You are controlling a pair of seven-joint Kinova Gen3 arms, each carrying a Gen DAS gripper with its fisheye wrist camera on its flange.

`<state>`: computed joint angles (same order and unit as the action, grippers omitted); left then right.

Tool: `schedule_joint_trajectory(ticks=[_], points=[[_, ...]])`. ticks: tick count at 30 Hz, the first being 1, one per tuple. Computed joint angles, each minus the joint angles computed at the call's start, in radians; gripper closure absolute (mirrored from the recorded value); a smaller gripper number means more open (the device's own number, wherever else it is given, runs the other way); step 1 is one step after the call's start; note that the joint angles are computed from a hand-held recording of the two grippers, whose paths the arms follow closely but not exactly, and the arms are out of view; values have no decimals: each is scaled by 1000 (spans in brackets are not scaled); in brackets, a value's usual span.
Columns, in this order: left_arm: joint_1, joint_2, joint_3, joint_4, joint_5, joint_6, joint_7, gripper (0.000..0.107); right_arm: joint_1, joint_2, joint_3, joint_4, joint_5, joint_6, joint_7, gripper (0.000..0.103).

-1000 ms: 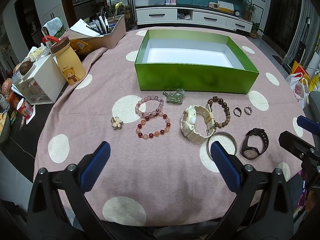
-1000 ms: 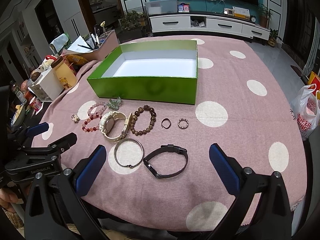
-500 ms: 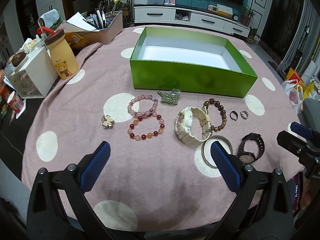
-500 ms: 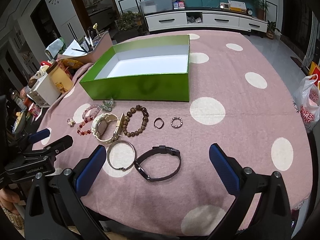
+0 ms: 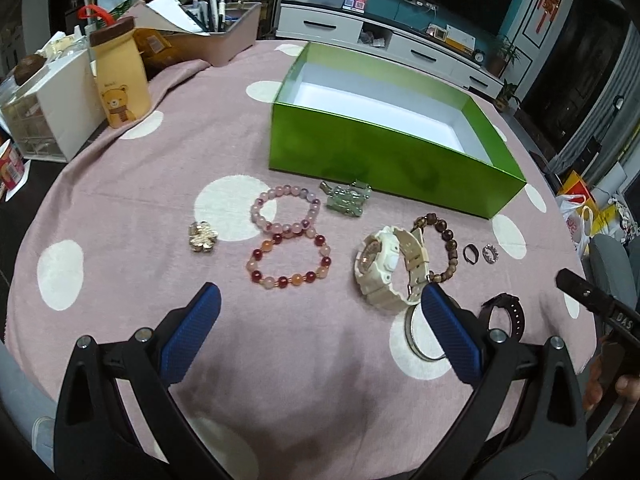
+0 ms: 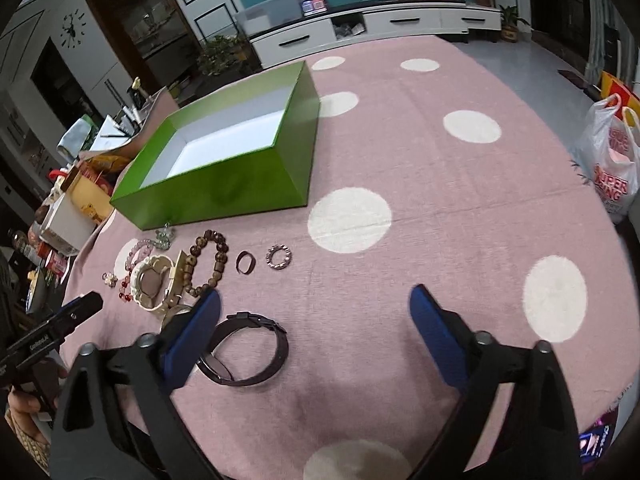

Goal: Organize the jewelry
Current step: 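Grasp the small silver ring with the right tool while the left tool grasps the white watch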

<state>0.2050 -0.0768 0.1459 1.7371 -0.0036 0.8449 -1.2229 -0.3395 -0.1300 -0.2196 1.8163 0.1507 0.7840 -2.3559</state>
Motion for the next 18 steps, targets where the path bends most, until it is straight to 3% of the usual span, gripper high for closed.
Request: schedule_joint_trajectory(ticks=[5,14,18], points=[[19,34,20,-16,-43,-18,5,13,-11,24,15,14,-30,-52,69,27],[87,111,37,-64,-169,-30,34,35,-27,102,33,-21,-32,-72,158,50],[108,136,29,-77,-181,-22,13,49,-45,150,38,-61,-10,-42,193,59]])
